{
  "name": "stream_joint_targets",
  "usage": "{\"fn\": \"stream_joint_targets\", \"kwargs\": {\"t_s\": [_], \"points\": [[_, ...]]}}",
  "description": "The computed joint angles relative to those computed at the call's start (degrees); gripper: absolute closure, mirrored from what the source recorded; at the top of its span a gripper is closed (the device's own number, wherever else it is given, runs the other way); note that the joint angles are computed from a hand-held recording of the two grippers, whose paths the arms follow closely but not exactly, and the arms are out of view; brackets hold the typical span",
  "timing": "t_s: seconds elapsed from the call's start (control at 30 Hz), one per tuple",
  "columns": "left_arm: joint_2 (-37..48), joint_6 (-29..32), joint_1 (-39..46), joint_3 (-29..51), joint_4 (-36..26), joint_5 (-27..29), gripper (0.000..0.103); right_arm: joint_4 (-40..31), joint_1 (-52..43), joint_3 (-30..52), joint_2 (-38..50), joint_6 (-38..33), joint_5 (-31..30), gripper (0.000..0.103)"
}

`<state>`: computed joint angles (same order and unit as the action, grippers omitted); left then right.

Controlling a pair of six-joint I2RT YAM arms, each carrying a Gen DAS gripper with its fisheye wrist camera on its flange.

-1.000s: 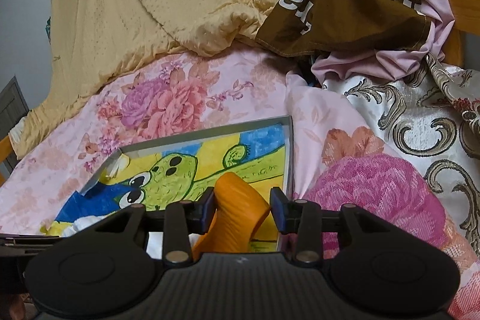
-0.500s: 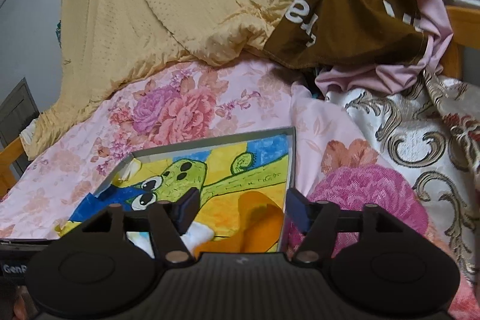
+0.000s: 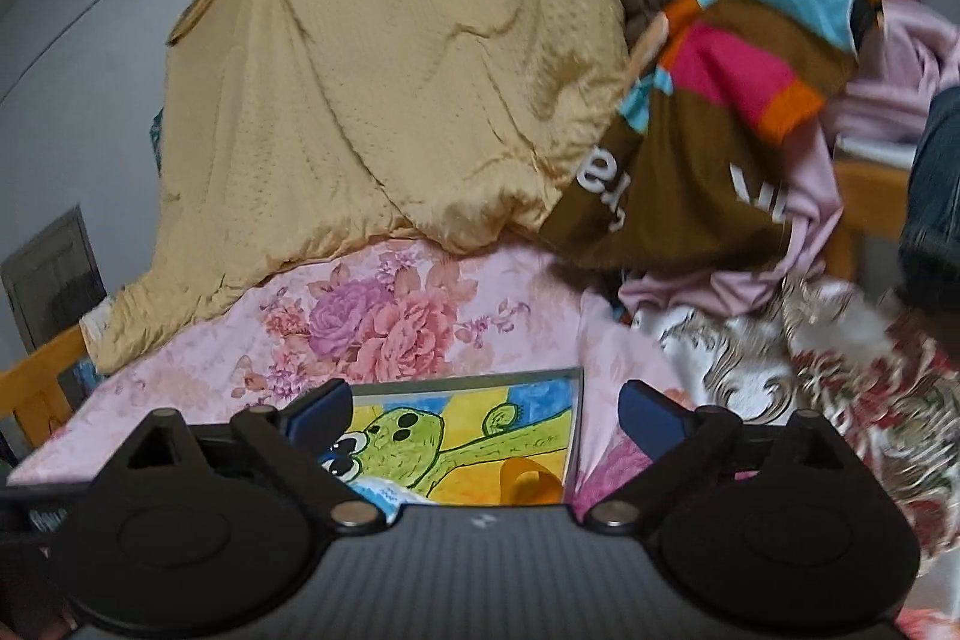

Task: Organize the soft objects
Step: 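Lift both grippers away from the tray toward the remaining items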

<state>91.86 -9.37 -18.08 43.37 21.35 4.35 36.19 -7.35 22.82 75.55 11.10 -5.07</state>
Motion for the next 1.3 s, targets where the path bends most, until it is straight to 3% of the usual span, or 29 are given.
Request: {"fn": "stream_joint_targets", "kwargs": {"t_s": [0.23, 0.47, 0.67, 0.97, 1.3], "points": [[-13.57, 2.69, 1.83, -9.37, 0.68, 0.26, 0.002, -5.12, 7.56, -6.53, -12.60, -2.85, 9.27, 0.000], [-27.25, 5.62, 6.94, -19.26, -2.17, 4.76, 0.001, -18.66, 18.98, -11.40, -30.50, -0.76, 22.50, 0.000], [-38.25, 6.22, 12.09, -27.14, -4.67, 9.10, 0.001, -27.22, 35.51, -15.53, -42.34, -0.17, 39.12, 0.000], [-54.81, 10.68, 23.45, -33.70, -15.94, 19.42, 0.001, -40.46, 57.99, -15.02, -44.28, 11.23, 58.55, 0.000], [-64.60, 25.23, 48.35, -36.72, -32.26, 39.25, 0.001, -57.58, 75.78, -11.33, -38.70, 32.83, 72.68, 0.000]]}}
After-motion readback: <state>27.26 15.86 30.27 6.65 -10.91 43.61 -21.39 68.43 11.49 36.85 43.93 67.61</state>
